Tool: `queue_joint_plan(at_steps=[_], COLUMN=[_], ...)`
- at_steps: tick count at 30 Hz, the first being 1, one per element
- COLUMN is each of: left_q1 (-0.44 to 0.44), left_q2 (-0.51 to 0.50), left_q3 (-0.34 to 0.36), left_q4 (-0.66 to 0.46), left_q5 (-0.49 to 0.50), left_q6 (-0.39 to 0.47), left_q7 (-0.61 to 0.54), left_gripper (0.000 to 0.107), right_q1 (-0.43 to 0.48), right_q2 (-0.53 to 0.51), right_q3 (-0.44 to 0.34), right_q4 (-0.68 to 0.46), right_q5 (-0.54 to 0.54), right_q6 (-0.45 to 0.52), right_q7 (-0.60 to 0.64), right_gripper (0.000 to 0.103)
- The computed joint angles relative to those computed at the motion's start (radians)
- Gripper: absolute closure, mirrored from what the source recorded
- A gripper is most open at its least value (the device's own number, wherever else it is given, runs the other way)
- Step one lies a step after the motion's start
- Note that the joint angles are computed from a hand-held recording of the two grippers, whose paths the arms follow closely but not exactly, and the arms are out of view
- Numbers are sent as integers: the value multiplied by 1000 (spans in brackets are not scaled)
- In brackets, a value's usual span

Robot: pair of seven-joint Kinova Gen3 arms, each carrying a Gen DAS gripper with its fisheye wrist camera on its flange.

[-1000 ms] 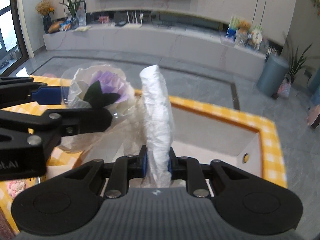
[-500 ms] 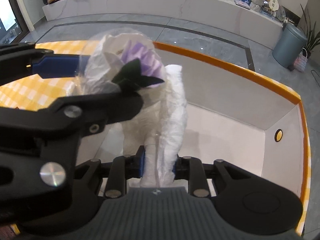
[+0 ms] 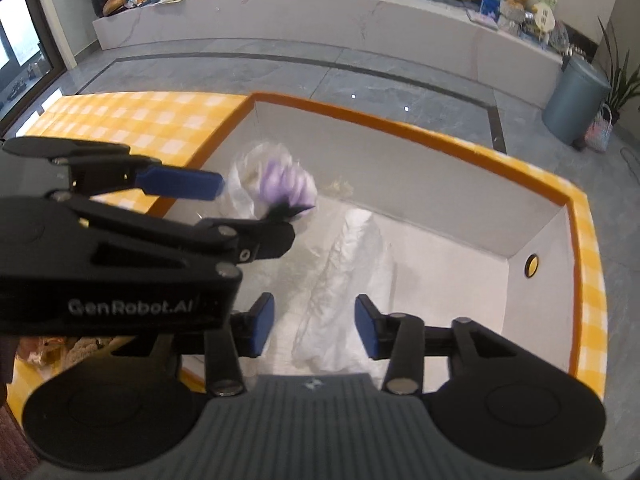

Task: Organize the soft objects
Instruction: 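Open both grippers to drop the cloth and foil bundle into the box, then move both tools back toward the remaining items on the table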

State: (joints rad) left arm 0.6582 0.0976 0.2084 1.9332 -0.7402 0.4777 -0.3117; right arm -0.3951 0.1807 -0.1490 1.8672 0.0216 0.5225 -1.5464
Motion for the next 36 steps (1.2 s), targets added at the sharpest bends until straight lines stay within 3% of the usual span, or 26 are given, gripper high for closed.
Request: queue_joint_plan(at_steps=[1,3,7,11,14,17,19,22,24,26,29,31,34,36], left_q1=[6,6,-10,-13,-17,-11,64,111,192,219,198,191,176,234], left_q2=[-8,-21,-49,-80,-126,-159,-167,-202,-217,-216,-199,-178,-137,-107], left_q3=[-2,4,35,73,111,163,154,204,209,267,406,498,625,641], left_q4=[2,4,-13,-30,-7,12,15,54,77,96,101,103,93,94], left_q5=[-12,-16,7,-6,-59,-149,-223,-325,-373,-411,-407,-410,-391,-383], left_q6=[4,9,34,79,83,113,182,252,328,410,532,613,735,816], left_q7=[22,40,15,28,101,204,284,406,487,569,623,642,686,755], left_gripper=[19,18,18,18,18,18,18,18,18,18,18,18,18,18], right_q1=[-5,-8,-22,-19,-24,64,134,242,309,319,384,392,321,288], right_q2=[-5,-11,-42,-96,-151,-230,-296,-410,-502,-585,-717,-788,-832,-855], right_q3=[2,3,9,1,-8,-111,-203,-342,-434,-473,-585,-640,-646,-673], right_q4=[3,-7,-20,-1,22,78,134,225,303,376,460,499,535,553], right_q5=[8,12,49,54,82,107,159,231,256,265,259,238,197,187], right_q6=[-2,22,77,74,77,42,0,-44,-84,-123,-132,-124,-88,-72], right_q7=[-7,-12,-50,-78,-132,-182,-262,-384,-466,-547,-669,-750,-872,-947], right_gripper=[49,42,40,30,30,28,28,27,27,27,26,26,26,26])
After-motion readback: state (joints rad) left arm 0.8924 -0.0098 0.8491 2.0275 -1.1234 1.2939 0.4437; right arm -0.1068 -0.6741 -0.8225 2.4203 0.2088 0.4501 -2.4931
